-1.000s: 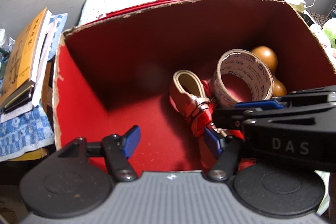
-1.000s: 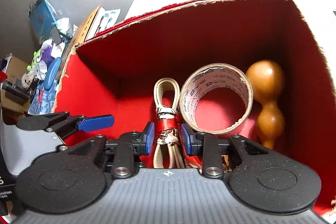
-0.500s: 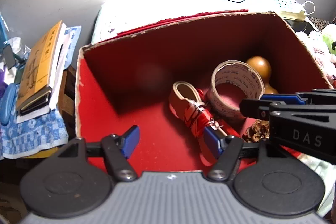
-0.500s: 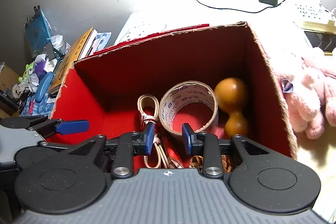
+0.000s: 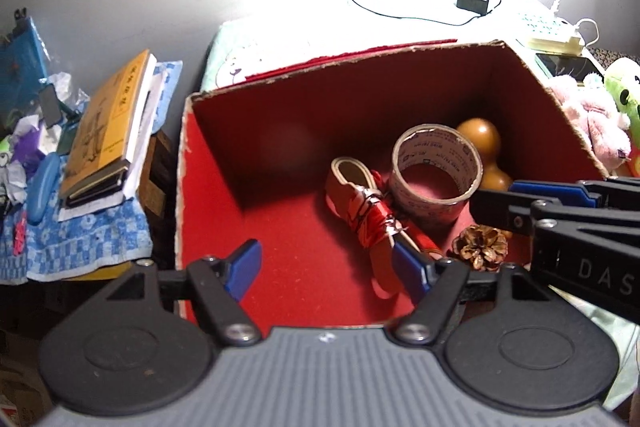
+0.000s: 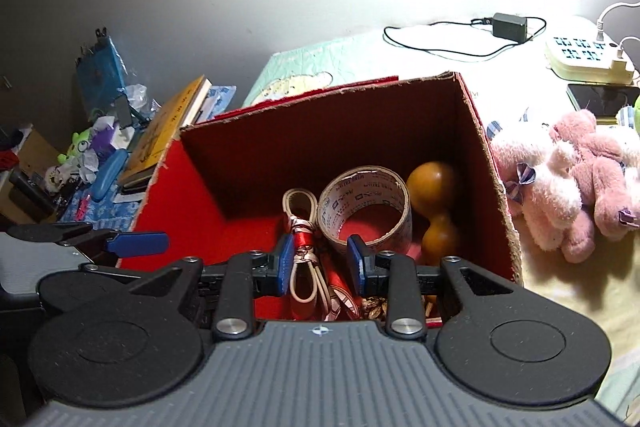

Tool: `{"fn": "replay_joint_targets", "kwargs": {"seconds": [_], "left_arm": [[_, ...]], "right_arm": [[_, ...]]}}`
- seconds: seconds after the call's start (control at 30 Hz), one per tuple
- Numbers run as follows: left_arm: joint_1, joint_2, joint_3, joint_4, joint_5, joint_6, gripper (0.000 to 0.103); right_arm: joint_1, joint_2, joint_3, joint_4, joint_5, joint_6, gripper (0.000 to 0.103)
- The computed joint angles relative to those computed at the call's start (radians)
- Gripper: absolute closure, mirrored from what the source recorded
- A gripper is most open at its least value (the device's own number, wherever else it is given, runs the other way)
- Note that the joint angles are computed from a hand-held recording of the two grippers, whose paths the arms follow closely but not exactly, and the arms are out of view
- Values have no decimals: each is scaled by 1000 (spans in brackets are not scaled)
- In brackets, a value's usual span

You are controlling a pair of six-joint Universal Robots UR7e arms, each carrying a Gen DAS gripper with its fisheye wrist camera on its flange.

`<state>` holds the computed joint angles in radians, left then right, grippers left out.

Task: Organize objects
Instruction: 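Withdraw the right gripper from the box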

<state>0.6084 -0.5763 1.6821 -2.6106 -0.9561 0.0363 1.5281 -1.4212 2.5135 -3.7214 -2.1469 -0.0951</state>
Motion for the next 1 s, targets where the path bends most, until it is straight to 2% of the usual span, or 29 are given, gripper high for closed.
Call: {"fn": "replay_joint_targets", "kwargs": {"seconds": [0.4, 0.7, 0.8, 1.0], "left_arm": [[-69, -67, 103, -37, 64, -105, 27], [-110, -112, 161, -15, 101, -226, 24], [-120, -129, 185, -12, 114, -258, 20], [-122, -158, 239, -3, 106, -306, 18]], "right_arm": [[-18, -77, 102, -92, 147, -63, 70], [-84, -201, 174, 6, 326, -125, 70], [-109, -226, 199, 23, 382, -163, 70], [-182, -264, 230, 81, 437, -177, 64]]}}
